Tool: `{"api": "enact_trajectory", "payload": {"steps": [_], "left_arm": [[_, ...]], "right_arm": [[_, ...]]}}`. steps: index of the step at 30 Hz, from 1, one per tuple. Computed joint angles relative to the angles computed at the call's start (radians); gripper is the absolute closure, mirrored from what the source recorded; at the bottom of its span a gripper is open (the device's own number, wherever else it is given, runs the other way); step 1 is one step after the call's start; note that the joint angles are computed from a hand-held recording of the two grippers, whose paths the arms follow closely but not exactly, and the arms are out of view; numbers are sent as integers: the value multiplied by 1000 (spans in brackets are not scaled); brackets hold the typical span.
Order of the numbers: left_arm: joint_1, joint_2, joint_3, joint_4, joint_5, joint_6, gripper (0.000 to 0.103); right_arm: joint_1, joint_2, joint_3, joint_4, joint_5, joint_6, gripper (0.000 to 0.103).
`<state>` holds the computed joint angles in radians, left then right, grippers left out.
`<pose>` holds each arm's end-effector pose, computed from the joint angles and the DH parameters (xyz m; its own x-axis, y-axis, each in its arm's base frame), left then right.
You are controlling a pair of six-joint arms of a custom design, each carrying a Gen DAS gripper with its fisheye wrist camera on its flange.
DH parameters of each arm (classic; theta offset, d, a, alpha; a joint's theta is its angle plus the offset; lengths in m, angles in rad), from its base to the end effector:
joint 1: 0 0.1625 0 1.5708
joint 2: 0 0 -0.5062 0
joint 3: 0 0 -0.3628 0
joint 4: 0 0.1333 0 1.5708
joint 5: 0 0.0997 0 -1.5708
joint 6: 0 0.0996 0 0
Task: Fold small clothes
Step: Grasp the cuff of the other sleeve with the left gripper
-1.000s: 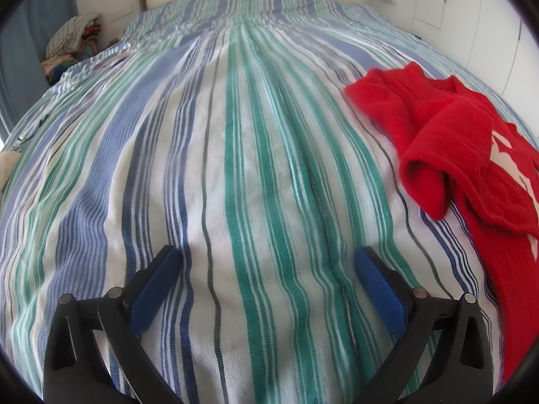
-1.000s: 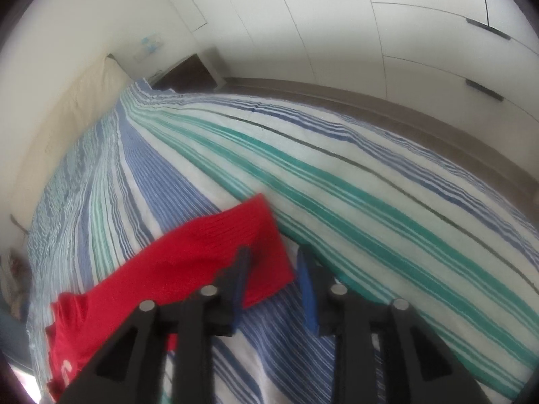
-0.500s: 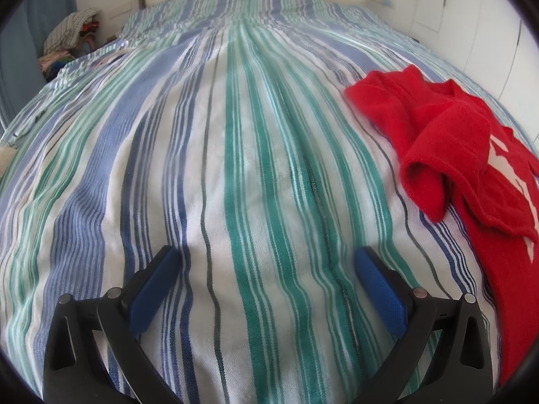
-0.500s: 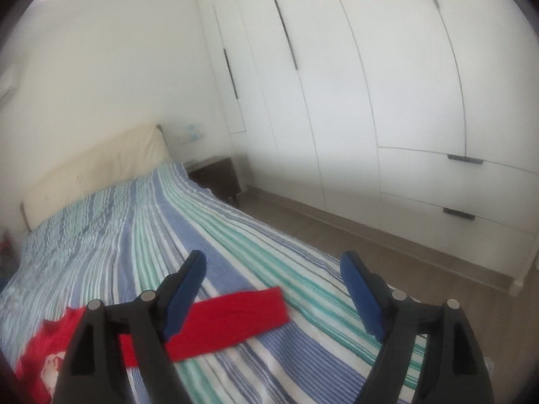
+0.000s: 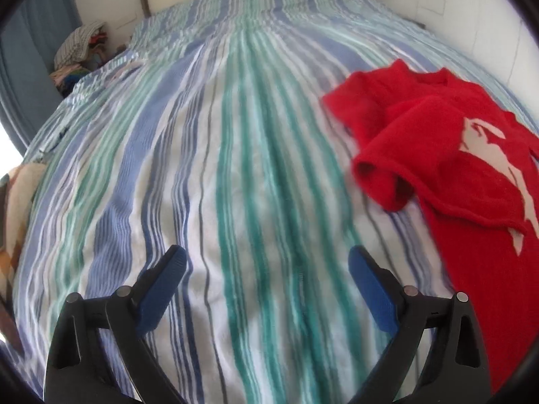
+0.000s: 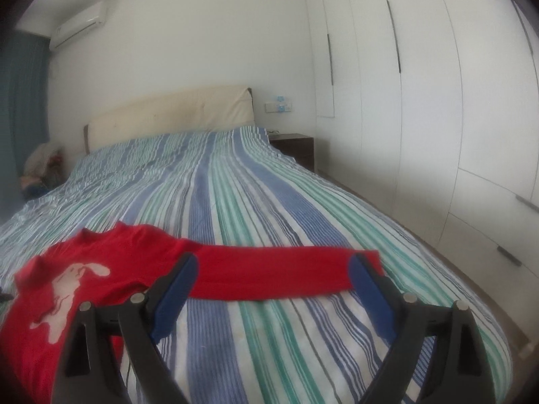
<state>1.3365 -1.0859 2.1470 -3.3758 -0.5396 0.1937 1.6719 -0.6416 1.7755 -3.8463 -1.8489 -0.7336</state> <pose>0.0918 -0.5575 0.3235 -0.5899 -0.2997 -0.7498 0.2898 0.7882 -0.5430 0.1748 -0.6734 0.1875 -0.7012 -0.1648 0.6937 -0.6886 0.4088 -0.5989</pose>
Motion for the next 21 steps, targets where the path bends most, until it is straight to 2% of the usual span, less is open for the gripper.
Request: {"api": "enact_trajectory", "payload": {"steps": [2,6,8,10,11,13,15,17,19,20,21], "left_arm": [[-79,2,31,-55,-47,150,3],[-179,67,3,69,-92,341,0],[-198,139,-16,50,-81,484,0],[-201,223,-42,-21,-38,654,1],[-196,251,-60,-21,-24,693,1],[-183,271,-104,72,-24,668,6],[-165,271,-152,193,-53,598,21],[-147,265,-198,309,-96,510,29],[-129,253,-236,414,-152,419,51],[-122,250,-248,437,-164,380,74],[-123,254,-250,418,-143,359,90]], "right_arm": [[-5,-8,11,12,-4,14,13],[-19,-25,-12,136,-19,119,13],[-21,-29,-15,162,-14,149,13],[-21,-31,-6,152,-10,139,13],[-22,-35,0,155,-7,135,13],[-27,-43,9,174,-8,146,13],[-34,-52,12,196,-7,168,13],[-38,-56,8,216,-4,192,13],[-41,-58,2,238,4,211,13],[-39,-58,0,243,6,214,13],[-38,-57,0,245,10,210,13]]}}
